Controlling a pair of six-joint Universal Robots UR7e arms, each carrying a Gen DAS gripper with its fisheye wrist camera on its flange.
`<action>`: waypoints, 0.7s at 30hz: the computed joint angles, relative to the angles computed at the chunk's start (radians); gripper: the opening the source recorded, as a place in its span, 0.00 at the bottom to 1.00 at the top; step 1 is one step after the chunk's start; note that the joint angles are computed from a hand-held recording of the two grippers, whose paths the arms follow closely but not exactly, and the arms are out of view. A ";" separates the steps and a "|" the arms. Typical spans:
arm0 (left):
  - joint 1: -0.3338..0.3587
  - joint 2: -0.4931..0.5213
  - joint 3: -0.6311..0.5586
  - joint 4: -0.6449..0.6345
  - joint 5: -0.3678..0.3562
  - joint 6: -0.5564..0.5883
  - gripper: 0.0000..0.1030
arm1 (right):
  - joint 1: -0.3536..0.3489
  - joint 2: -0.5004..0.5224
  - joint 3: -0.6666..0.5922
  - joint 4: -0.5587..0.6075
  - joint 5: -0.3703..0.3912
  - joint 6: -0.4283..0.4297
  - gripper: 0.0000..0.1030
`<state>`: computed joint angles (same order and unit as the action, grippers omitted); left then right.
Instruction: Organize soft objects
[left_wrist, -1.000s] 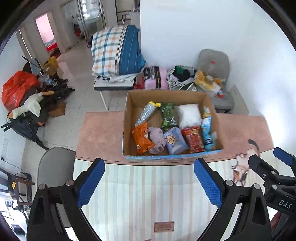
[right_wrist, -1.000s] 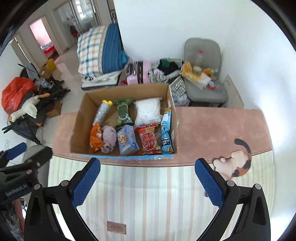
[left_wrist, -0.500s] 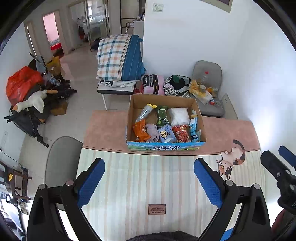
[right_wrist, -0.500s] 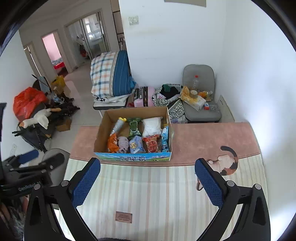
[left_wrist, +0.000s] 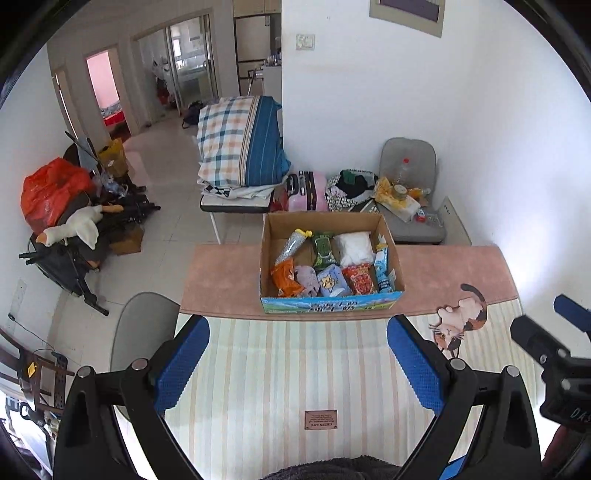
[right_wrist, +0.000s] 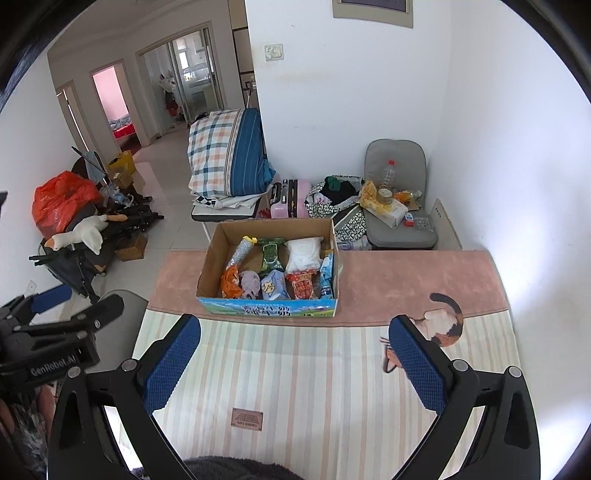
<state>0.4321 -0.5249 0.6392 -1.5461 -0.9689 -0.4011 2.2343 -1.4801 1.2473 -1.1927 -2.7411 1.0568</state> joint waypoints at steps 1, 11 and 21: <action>-0.002 -0.002 0.001 -0.007 0.004 0.004 0.96 | 0.005 0.003 -0.010 0.026 0.000 0.018 1.00; -0.013 0.001 0.003 -0.032 0.041 0.009 0.96 | 0.039 0.081 -0.177 0.389 -0.091 0.287 1.00; -0.018 0.004 0.004 -0.052 0.054 0.022 0.96 | 0.039 0.112 -0.229 0.432 -0.111 0.312 1.00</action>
<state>0.4141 -0.5211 0.6430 -1.5986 -0.9148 -0.3792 2.2732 -1.3677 1.0186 -0.7608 -2.8516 1.3693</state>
